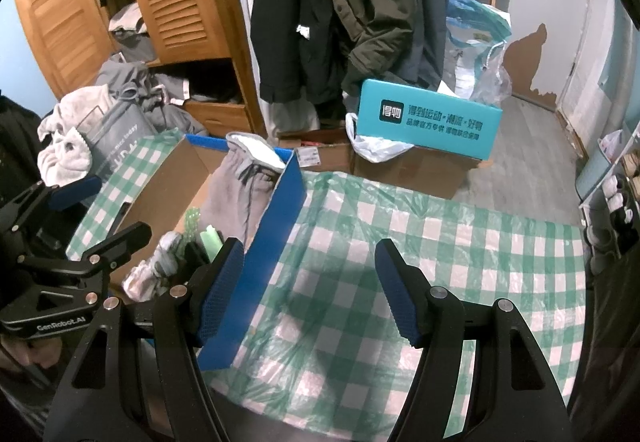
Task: Organize soft objects
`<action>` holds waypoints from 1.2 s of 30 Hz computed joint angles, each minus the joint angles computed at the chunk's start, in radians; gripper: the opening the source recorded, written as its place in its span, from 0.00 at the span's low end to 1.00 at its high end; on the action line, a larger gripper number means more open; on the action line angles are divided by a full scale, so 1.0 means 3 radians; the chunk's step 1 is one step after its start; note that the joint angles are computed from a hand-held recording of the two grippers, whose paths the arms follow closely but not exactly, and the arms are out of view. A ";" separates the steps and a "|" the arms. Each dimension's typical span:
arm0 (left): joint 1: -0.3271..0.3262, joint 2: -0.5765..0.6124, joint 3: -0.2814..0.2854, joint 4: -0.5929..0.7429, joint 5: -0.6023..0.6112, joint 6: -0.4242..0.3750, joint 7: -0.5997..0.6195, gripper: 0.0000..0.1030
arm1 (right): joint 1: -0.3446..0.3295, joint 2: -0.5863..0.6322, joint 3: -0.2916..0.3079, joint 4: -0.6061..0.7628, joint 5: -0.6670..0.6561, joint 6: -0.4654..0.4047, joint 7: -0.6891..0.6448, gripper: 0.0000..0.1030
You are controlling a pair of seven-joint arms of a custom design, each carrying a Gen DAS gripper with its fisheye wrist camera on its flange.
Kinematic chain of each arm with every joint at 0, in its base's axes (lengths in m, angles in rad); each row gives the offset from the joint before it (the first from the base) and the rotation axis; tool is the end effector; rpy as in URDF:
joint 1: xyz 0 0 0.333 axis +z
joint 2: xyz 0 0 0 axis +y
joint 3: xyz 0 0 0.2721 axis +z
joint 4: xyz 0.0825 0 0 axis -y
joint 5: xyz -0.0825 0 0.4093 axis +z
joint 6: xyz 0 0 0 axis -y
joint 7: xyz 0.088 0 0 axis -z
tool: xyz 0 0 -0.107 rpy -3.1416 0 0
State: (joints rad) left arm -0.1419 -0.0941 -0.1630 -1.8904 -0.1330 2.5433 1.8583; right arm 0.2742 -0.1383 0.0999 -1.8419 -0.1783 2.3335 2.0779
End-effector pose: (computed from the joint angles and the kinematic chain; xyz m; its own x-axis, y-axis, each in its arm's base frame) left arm 0.5828 -0.1852 0.5810 -0.4647 -0.8817 -0.0814 -0.6228 0.3908 -0.6777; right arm 0.5539 0.2177 0.6067 -0.0098 -0.9934 -0.1142 -0.7998 0.0764 -0.5954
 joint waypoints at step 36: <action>-0.0015 -0.0032 0.0009 -0.0024 -0.0067 -0.0054 0.0047 0.86 | 0.0001 -0.0004 0.0001 0.0006 -0.0026 -0.0009 0.0012 0.65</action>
